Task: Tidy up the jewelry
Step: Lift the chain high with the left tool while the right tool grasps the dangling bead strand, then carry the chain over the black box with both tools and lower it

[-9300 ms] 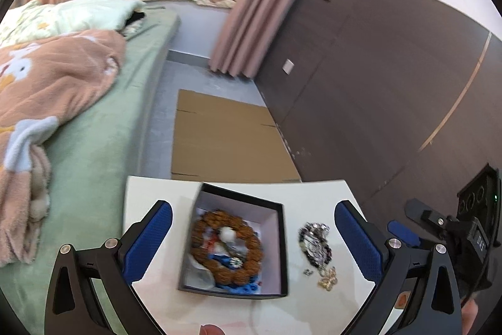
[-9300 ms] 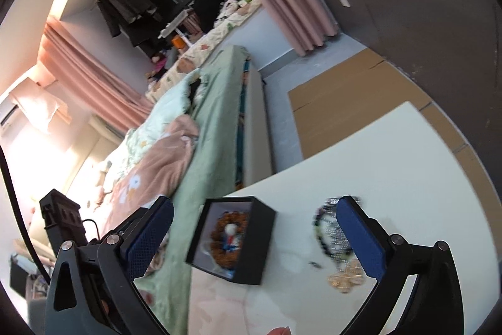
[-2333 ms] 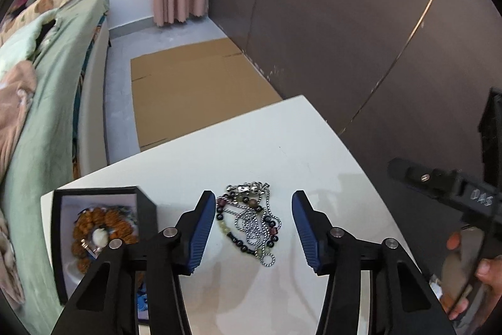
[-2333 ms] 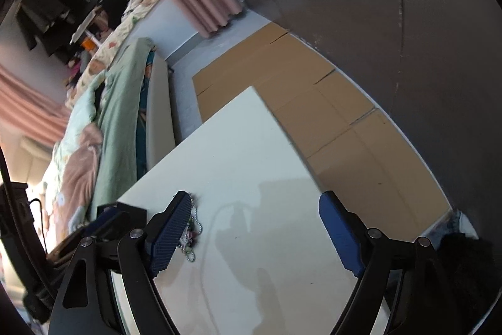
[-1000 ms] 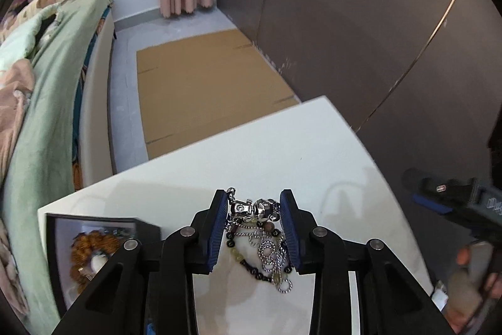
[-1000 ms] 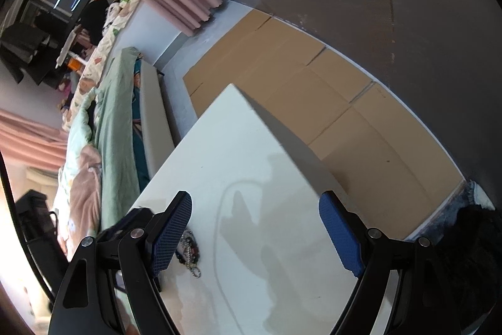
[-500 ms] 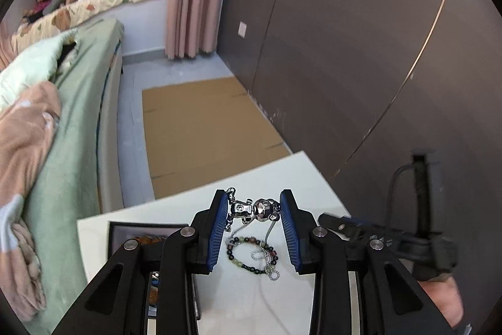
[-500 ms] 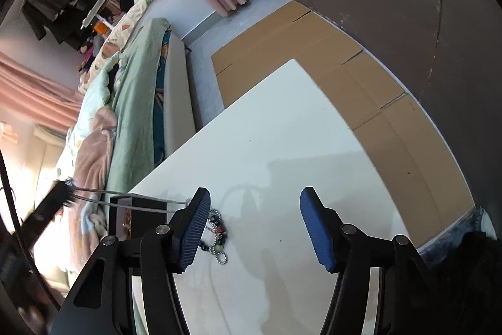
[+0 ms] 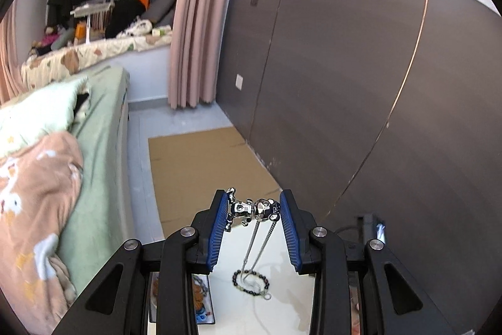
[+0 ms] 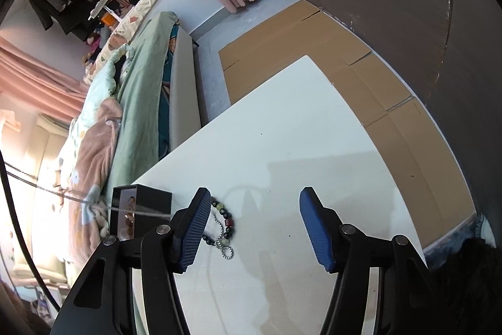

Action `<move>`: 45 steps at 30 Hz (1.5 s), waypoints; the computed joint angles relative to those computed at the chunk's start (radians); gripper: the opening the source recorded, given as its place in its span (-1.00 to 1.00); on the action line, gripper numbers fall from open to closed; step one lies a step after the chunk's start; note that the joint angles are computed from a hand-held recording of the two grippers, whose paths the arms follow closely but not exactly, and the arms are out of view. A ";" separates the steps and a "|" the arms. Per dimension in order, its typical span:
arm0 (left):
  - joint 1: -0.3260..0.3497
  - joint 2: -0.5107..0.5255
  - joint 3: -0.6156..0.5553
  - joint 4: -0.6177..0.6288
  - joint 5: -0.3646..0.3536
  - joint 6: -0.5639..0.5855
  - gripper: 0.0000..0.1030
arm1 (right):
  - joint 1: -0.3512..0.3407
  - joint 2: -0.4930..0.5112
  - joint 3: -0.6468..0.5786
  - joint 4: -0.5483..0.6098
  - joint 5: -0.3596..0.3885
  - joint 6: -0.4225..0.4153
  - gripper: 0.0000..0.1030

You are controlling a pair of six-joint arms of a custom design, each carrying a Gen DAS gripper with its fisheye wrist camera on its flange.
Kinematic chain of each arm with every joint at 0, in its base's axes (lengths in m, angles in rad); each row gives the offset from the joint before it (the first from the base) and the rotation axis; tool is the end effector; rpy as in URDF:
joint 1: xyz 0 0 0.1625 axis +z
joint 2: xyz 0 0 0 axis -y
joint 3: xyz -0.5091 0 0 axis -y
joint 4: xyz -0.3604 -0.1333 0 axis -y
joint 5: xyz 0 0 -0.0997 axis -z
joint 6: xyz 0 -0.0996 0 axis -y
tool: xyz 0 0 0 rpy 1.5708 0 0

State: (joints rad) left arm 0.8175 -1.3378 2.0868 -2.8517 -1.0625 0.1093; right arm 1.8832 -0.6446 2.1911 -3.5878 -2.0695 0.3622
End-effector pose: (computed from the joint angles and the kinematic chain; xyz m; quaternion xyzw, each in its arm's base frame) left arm -0.2173 -0.4975 0.3880 0.3304 0.8760 -0.3181 0.1496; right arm 0.2488 -0.4915 0.0753 -0.0810 -0.9407 0.2926 0.1517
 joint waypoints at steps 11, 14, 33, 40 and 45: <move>-0.049 -0.071 -0.031 0.014 0.084 0.020 -0.31 | 0.030 0.051 -0.079 0.137 -0.023 -0.047 -0.22; -0.055 -0.086 -0.045 0.021 0.104 0.028 -0.31 | 0.045 0.079 -0.118 0.199 -0.062 -0.060 -0.24; -0.031 -0.119 -0.071 0.053 0.145 0.029 -0.31 | 0.094 0.125 -0.158 0.200 -0.115 -0.163 -0.81; -0.015 -0.126 -0.090 0.051 0.161 0.041 -0.31 | 0.098 0.115 -0.146 0.138 -0.060 -0.166 -0.81; -0.048 -0.141 -0.102 0.050 0.177 0.065 -0.31 | 0.089 0.116 -0.155 0.140 -0.047 -0.154 -0.81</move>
